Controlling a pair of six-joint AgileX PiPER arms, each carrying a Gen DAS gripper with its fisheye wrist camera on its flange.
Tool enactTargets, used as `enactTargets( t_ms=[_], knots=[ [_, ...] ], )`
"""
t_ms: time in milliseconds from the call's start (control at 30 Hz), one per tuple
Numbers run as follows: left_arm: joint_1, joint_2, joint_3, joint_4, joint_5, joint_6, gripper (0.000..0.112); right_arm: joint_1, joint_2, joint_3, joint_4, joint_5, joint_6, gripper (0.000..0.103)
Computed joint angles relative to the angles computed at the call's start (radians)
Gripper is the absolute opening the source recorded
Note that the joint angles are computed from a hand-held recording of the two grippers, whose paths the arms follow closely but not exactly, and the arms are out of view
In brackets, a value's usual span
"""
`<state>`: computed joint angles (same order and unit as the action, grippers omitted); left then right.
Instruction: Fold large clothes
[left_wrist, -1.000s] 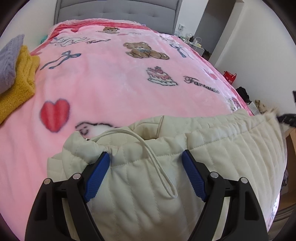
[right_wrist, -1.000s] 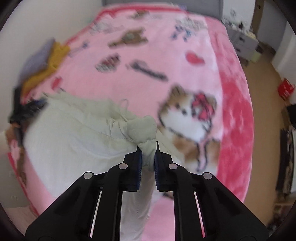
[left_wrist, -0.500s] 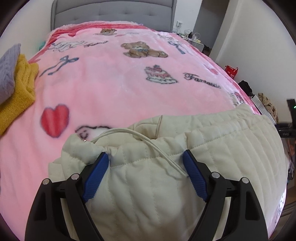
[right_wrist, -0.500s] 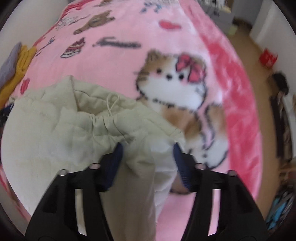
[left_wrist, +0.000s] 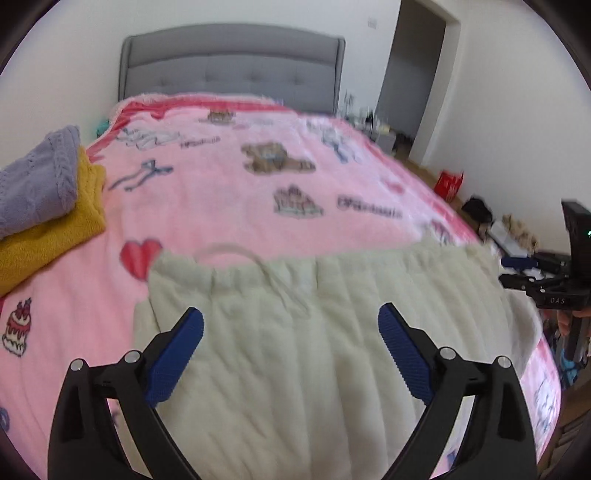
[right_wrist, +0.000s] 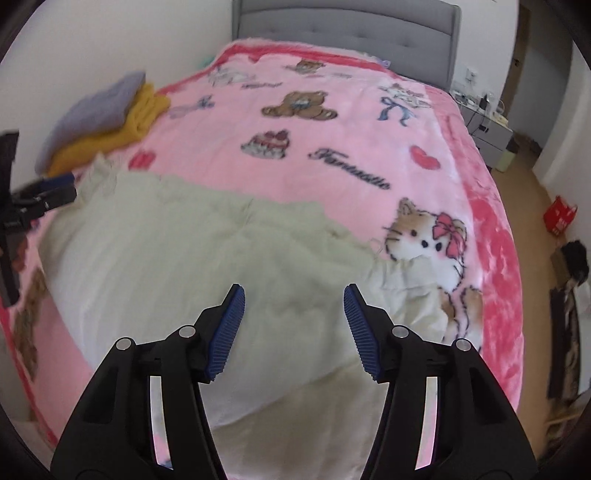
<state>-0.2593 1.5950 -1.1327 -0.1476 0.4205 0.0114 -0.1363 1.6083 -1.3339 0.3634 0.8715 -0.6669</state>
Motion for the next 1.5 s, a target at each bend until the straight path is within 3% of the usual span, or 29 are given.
enactTargets(
  t_ms=[100, 233, 433, 633, 767, 900, 1000, 1133, 1367, 1500],
  knots=[
    [-0.007, 0.081, -0.033, 0.010, 0.079, -0.029, 0.094, 0.051, 0.011, 0.040, -0.118, -0.060, 0.120, 0.067],
    [0.041, 0.119, -0.014, -0.172, 0.061, 0.126, 0.095, 0.018, 0.091, 0.021, -0.112, -0.019, 0.178, 0.072],
    [0.049, 0.166, -0.032, -0.203, 0.083, 0.170, 0.097, 0.054, 0.150, 0.026, -0.198, -0.046, 0.252, 0.079],
    [0.037, 0.125, -0.048, -0.138, 0.127, 0.111, 0.097, 0.068, 0.165, -0.032, -0.239, 0.012, 0.329, 0.087],
    [0.099, 0.004, -0.012, -0.176, 0.148, 0.223, 0.097, 0.074, 0.073, -0.003, -0.276, -0.001, 0.345, 0.091],
    [0.326, 0.032, -0.072, -0.444, 0.359, 0.467, 0.097, 0.062, -0.057, 0.062, -0.221, -0.051, 0.339, 0.094],
    [0.464, 0.193, -0.208, -0.478, 0.539, 0.477, 0.097, 0.082, -0.114, 0.085, -0.264, -0.056, 0.414, 0.095],
    [0.547, 0.386, -0.347, -0.560, 0.689, 0.508, 0.096, 0.117, -0.157, 0.108, -0.331, -0.045, 0.527, 0.095],
    [0.535, 0.497, -0.425, -0.557, 0.721, 0.527, 0.096, 0.165, -0.182, 0.114, -0.425, -0.007, 0.659, 0.095],
    [0.545, 0.570, -0.496, -0.591, 0.795, 0.517, 0.096, 0.187, -0.180, 0.107, -0.457, 0.010, 0.698, 0.095]
  ],
)
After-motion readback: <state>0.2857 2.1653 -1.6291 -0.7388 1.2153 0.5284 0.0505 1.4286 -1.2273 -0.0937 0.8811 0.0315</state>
